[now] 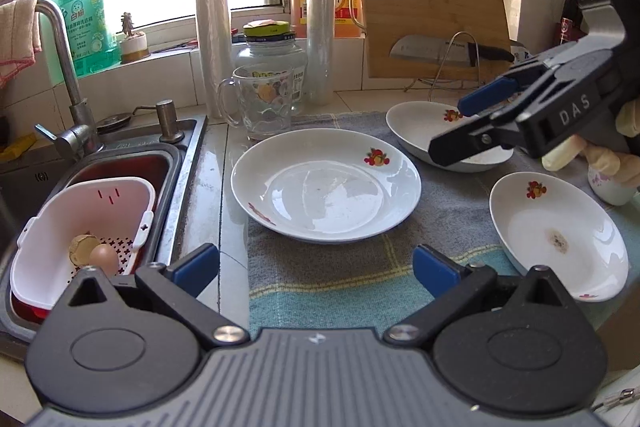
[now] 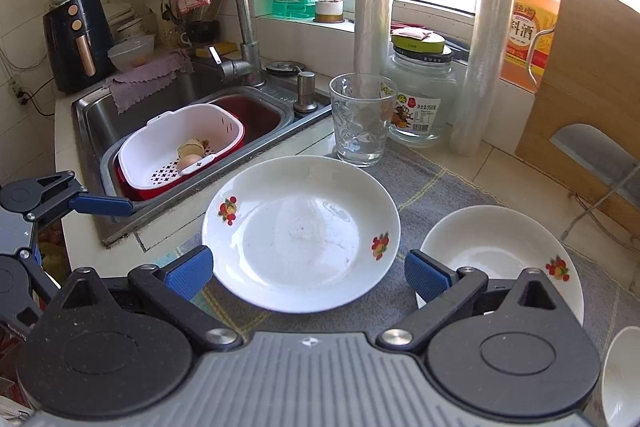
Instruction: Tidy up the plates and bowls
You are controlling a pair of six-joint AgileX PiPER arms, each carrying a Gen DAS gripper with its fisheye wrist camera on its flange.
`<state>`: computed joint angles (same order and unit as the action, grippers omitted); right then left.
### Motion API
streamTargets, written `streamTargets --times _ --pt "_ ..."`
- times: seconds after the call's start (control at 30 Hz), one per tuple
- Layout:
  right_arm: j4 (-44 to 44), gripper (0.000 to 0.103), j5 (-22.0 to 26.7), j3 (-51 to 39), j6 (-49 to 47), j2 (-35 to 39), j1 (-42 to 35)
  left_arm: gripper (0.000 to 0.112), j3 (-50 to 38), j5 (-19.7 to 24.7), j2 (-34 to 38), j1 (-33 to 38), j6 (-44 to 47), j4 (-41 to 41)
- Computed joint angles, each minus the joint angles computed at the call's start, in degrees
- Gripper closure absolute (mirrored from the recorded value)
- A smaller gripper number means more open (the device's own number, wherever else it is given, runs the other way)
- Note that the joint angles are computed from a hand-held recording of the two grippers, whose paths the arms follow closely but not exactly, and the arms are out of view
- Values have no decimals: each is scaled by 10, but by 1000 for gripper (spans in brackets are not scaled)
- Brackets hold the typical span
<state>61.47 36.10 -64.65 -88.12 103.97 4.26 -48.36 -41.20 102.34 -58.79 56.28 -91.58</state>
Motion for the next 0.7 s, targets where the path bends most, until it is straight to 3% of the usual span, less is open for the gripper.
streamTargets --times 0.13,0.33,0.47,0.7 --pt "84 0 -46 119 -67 -69 -25 10 3 -58 6 -37 -8 6" --pt "181 0 -84 253 -147 -147 -85 10 -11 -43 13 -52 -1 33" --pt "202 0 -79 303 -192 -170 -142 10 -44 -46 37 -66 23 20" --pt "158 0 15 339 -258 -182 -295 10 -126 -24 78 -77 63 -51"
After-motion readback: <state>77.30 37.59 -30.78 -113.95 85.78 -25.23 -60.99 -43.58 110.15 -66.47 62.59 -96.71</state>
